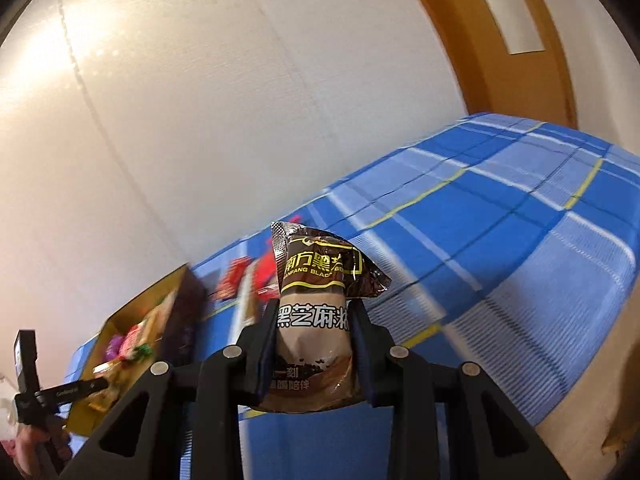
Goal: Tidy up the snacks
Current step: 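Carry the pistachio bag into the tray and open the left gripper, then carry the black-sesame pack into the tray and open the right gripper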
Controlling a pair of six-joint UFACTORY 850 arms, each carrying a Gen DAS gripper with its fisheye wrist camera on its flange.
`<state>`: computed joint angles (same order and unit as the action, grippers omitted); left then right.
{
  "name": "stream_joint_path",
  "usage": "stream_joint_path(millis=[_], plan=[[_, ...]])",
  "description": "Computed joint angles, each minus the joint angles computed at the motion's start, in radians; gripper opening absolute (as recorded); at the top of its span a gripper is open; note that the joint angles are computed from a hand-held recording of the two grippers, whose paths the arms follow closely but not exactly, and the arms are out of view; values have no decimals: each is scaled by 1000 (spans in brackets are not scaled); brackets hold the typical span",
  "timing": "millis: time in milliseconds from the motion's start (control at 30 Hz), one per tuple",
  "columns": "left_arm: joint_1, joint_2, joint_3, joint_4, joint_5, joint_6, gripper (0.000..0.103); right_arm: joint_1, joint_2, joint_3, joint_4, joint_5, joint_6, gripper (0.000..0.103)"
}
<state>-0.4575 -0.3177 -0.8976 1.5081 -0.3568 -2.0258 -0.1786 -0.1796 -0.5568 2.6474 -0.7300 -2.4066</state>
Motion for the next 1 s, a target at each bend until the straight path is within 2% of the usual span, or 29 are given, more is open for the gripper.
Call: stream_joint_path(millis=[100, 300, 467, 600, 767, 1000], plan=[[-16, 24, 21, 78, 36, -63, 84, 46, 10, -3, -20, 27, -1, 33], [-48, 37, 31, 90, 68, -31, 84, 150, 51, -8, -75, 68, 24, 33], [-48, 57, 49, 72, 115, -18, 85, 252, 51, -45, -92, 116, 28, 33], [-35, 85, 81, 188, 161, -150, 88, 316, 23, -99, -90, 187, 22, 33], [-27, 92, 93, 284, 164, -245, 88, 367, -34, -190, -74, 308, -17, 34], [4, 95, 101, 397, 200, -372, 88, 403, -97, -270, -53, 401, -60, 34]])
